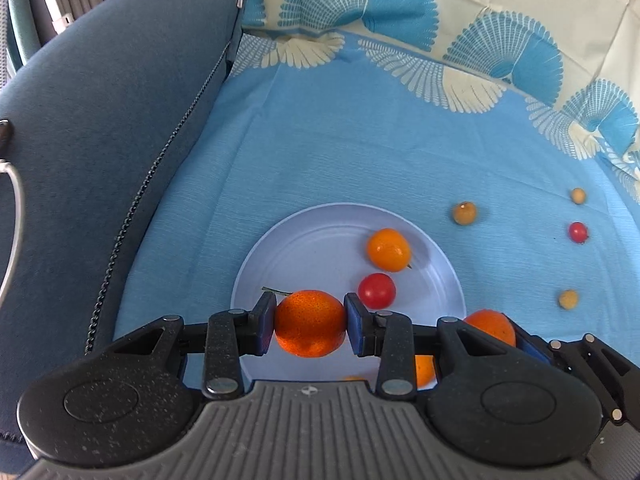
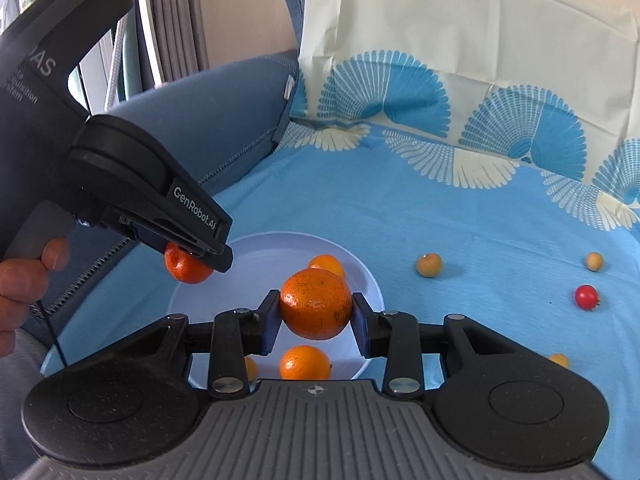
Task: Organize fruits
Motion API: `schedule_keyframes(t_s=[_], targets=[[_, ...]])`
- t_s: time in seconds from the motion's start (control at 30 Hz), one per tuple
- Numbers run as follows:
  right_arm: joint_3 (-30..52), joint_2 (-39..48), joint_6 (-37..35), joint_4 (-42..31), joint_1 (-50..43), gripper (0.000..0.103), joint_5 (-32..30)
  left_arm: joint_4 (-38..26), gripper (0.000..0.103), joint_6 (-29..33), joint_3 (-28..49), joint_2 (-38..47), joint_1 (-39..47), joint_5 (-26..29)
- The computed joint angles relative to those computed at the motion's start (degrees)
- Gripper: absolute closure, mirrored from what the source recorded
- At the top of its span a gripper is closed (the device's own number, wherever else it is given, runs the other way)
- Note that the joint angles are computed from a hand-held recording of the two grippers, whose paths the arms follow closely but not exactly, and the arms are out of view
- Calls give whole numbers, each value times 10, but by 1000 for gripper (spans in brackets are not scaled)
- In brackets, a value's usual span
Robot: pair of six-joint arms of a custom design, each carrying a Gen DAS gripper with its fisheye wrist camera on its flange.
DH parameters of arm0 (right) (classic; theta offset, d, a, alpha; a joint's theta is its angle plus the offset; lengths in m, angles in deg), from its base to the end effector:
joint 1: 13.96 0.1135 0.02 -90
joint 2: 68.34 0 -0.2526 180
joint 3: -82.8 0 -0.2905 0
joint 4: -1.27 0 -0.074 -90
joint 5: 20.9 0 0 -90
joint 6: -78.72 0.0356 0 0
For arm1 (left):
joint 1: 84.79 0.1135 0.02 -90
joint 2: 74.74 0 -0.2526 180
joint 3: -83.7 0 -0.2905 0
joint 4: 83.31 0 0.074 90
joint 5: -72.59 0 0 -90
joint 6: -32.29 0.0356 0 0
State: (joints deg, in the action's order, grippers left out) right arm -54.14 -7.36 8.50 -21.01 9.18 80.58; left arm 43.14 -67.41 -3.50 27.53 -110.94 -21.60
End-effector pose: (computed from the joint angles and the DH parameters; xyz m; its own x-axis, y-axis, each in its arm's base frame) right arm 0.2391 0.0945 0.1747 -0.6415 0.0865 -0.7622 -0.0300 0.9900 0.1376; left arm 0.3691 -0.1783 0.2149 -0.8576 0.2338 -0.4582 0.2691 0.9630 -0.0123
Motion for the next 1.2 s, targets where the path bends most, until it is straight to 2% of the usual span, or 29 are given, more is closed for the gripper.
schedule_keyframes(t_s=[0.2,0.27,0.3,0.33,0.37,0.4,0.43,0.5,0.63,0.73,0.87,1.03,1.2], targets=[[21,65,-25,27,-11,64,-23,2,61,14,30,49,4,-6],[30,82,-35,29,-11,64,-28,1,39,25,38,58,8,1],[35,88,-39,28,-11,64,-32,9,15,27,34,54,10,3],[38,91,-43,29,-11,62,-34,25,1,26,19,40,11,2],[38,90,-47,32,-10,59,-32,46,1,23,0,23,12,-2],[38,88,-50,33,-7,48,-29,57,0,24,-12,10,12,-7],[35,81,-53,34,-4,38,-24,52,0,28,-13,3,10,-10],[32,60,-50,20,4,24,-7,35,0,31,-21,-15,9,-21],[28,-13,-1,-63,22,11,21,28,0,34,-89,-103,7,-35],[26,-75,62,-145,43,5,37,5,0,32,-143,-178,5,-51],[29,-151,149,-250,103,3,75,-51,0,22,-197,-269,7,-45],[56,-195,261,-365,224,1,177,-108,0,2,-255,-381,3,-38],[89,-205,372,-464,354,1,288,-133,0,-9,-284,-473,-23,-67]])
